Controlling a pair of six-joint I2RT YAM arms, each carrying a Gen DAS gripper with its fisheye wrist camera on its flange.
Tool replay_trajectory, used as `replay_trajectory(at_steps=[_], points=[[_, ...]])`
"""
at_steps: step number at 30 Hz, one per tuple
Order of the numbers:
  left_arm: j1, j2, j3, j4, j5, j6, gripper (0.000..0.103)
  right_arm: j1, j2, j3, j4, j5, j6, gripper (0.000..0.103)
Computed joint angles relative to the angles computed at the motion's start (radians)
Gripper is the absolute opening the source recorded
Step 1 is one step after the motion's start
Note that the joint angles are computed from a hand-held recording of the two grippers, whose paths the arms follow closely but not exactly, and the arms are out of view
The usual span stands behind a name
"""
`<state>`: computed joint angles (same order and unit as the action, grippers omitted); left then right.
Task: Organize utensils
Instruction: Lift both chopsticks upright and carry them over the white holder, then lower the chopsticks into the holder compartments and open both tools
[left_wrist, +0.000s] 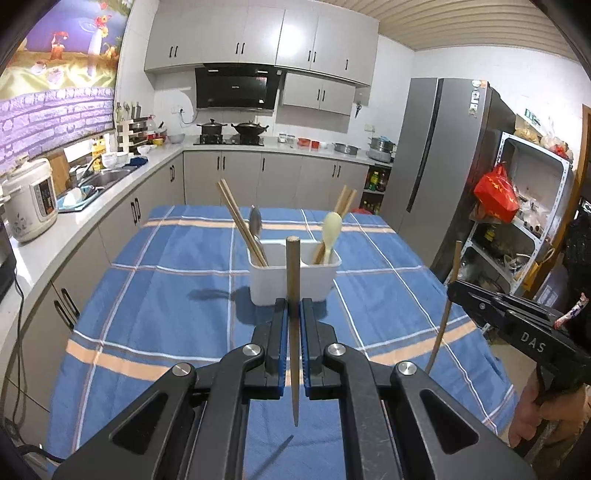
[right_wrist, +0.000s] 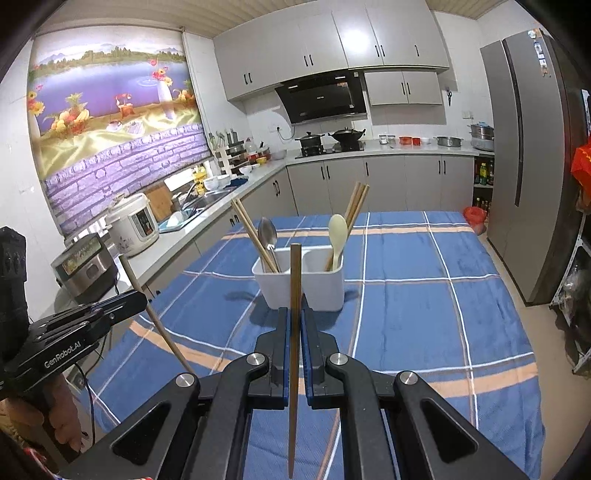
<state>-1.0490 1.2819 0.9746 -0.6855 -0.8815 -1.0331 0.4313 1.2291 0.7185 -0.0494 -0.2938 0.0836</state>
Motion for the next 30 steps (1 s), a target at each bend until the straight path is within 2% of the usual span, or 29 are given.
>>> replay_trajectory(at_steps=[7, 16, 25, 30], points=[[0.090, -0.063, 0.018, 0.039, -0.010, 0.135, 0.006, 0.008, 0.073, 0.082, 0.018, 0.004, 0.008, 0.005], [0.294, -0.089, 0.088, 0.213, 0.121, 0.428, 0.006, 0.004, 0.224, 0.292, 0.038, 0.015, 0.040, 0.005], [0.542, 0.095, 0.258, 0.368, 0.307, 0.648, 0.006, -0.014, 0.468, 0.626, 0.073, 0.031, 0.132, 0.006], [0.654, 0.245, 0.349, 0.414, 0.406, 0.664, 0.006, -0.004, 0.642, 0.839, 0.059, 0.066, 0.182, 0.006]])
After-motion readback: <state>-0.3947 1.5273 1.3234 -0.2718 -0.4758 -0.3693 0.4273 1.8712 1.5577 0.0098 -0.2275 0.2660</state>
